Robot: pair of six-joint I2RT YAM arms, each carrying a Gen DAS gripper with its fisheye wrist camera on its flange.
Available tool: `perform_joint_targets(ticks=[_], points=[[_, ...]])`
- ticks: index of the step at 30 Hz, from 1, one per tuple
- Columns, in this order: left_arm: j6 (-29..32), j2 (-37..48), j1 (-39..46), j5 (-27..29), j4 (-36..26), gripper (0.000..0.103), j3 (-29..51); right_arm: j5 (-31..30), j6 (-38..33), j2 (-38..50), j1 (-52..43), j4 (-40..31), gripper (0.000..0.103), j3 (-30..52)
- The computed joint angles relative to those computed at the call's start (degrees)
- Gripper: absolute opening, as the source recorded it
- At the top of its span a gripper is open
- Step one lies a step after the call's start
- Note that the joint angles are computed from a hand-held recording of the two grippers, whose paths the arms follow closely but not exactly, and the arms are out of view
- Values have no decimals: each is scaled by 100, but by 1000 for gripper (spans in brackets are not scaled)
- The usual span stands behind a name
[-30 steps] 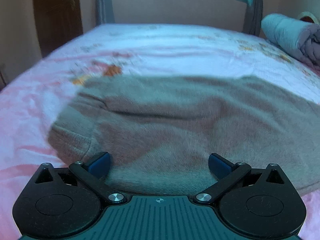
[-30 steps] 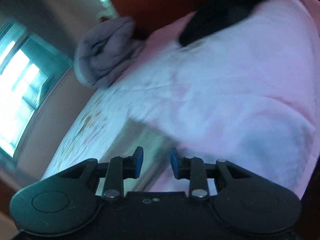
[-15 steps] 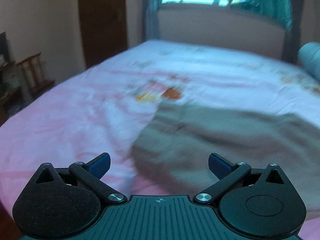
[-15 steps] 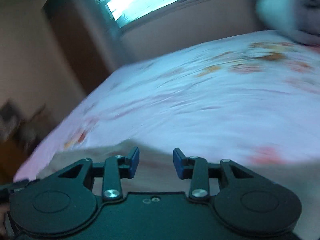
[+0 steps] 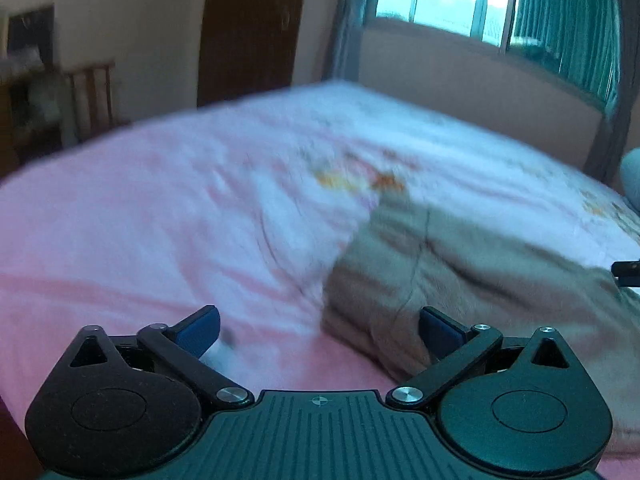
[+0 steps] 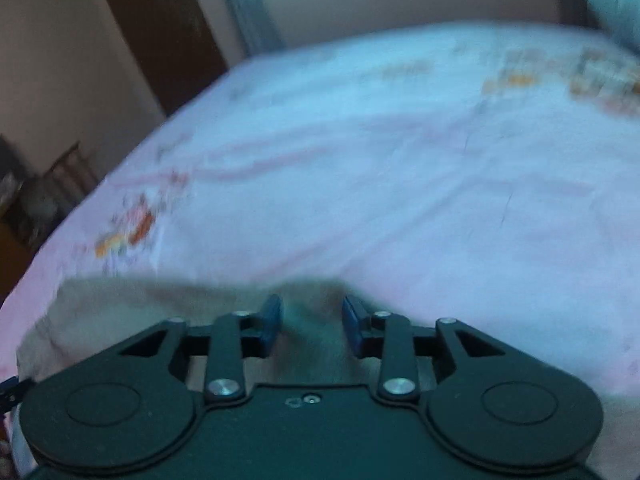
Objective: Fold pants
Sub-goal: 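Smooth the folded sweatpants flat with both tools open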
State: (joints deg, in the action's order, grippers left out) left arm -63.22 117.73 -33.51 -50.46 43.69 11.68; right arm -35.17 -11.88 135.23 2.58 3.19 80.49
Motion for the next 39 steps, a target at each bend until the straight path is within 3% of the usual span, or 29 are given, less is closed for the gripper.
perform_joint_targets(ticks=[3,6,8,10,12,14,16,17,19,21,23,26,29,33,36,39], points=[[200,119,175,44,339,103,-5,-122,-261,-87,124,-91,26,-74],[169,275,245,271,1120,103,-217,665,-555,164,406,-160,30,76],[-23,183,256,336,1057,103,-309,750,-425,170,420,-227,30,130],[-108,348,131,118,1487,103,-478,608,-323,-182,411,19,31,-232],[-144,429,152,64,1450,103,-465,118,-283,-546,353,509,32,-795],[188,763,647,586,1632,103,-300,-8,-622,-537,445,-13,31,-734],[422,932,1165,1208,2061,103,-299,686,-953,-292,674,-465,31,-542],[409,584,1241,1292,1768,103,-334,632,-812,-380,634,-272,31,-724],[330,-141,832,763,1180,103,-454,-4,-375,-716,301,-326,32,-960],[336,-778,377,327,305,103,-369,-792,57,-1181,-310,248,44,-1579],[280,-1037,42,198,-285,103,-167,-1287,274,-1532,-1071,590,55,-2046],[164,-1048,-413,130,-967,103,337,-1874,329,-1590,-2697,671,56,-2236],[118,-756,-883,105,-1503,103,1072,-2182,622,-993,-4320,80,48,-1464],[248,-258,-1308,248,-2305,103,2226,-2042,1540,2,-5857,-272,36,-97],[243,52,-1571,250,-2829,103,2964,-2073,2047,790,-6425,-964,32,1137],[331,379,-1770,262,-3286,103,3681,-2077,2243,1278,-6557,-1272,32,1816]])
